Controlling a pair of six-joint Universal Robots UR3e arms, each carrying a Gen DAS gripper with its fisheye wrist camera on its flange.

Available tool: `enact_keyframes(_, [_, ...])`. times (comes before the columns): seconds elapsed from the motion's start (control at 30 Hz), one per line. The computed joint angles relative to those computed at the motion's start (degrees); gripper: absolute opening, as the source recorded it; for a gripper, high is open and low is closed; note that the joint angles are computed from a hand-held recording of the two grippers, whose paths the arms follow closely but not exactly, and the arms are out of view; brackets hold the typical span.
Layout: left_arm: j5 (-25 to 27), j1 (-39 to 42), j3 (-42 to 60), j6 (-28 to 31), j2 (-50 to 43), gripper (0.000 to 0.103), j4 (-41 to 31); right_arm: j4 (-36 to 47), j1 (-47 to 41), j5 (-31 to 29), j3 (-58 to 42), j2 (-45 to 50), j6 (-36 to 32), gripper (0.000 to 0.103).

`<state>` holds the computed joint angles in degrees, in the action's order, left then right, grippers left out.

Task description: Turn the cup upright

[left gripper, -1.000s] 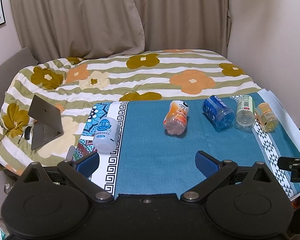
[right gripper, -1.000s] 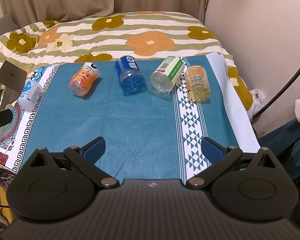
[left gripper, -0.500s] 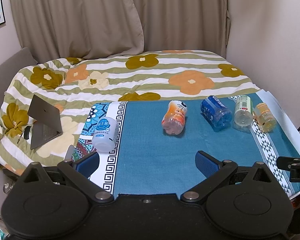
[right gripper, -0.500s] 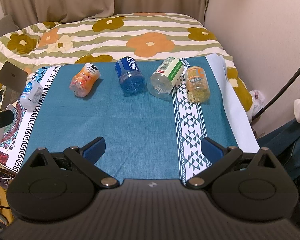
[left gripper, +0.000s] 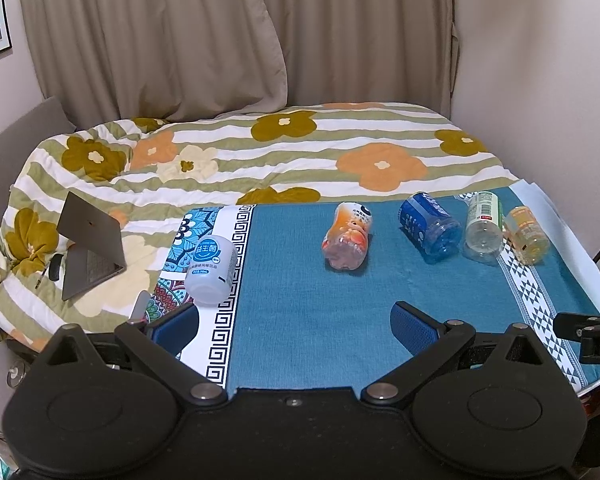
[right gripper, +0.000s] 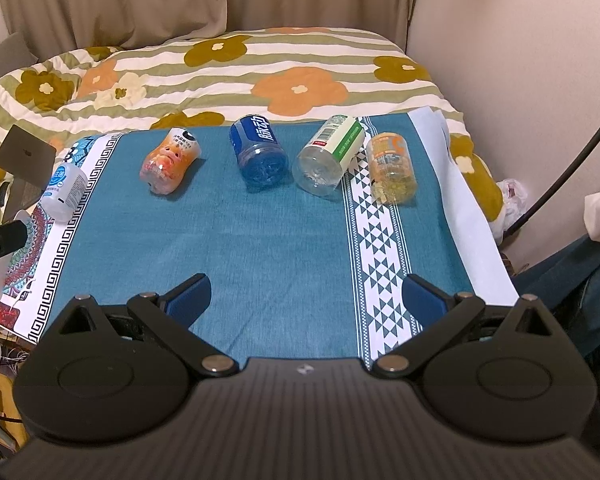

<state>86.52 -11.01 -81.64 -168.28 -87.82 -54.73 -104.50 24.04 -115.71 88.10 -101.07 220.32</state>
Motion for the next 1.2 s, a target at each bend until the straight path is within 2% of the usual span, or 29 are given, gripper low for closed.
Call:
enact_keyframes(0.6, [-0.7, 0.3, 0.2, 0.0, 0.3, 0.103, -0.7, -0.2, 0.4, -0.2, 0.1, 0.0, 0.3, 0.103])
enact_keyframes(0.8, [-2.4, 2.4, 3.7, 1.6, -0.5, 0.103, -4.5, 3.9, 0.1, 0.3, -5.6, 1.5, -0.5, 0.103])
enact_keyframes(1.03, [-6.0, 5.7, 8.5, 3.6, -4.4, 0.103, -7.1, 4.4, -1.5, 0.4, -13.6, 7.8, -5.5, 0.103])
enact_keyframes(1.13, [-7.6, 6.9, 7.9, 4.4, -5.7, 0.103, -5.5, -0.1, -3.5, 2.2, -11.9, 8.8, -9.1, 0.103])
enact_keyframes(1.2, [-6.7, 6.7, 8.4, 4.3, -7.3, 0.103, -4.7, -3.1, -5.7, 4.5, -11.2, 9.9, -12.3, 0.103])
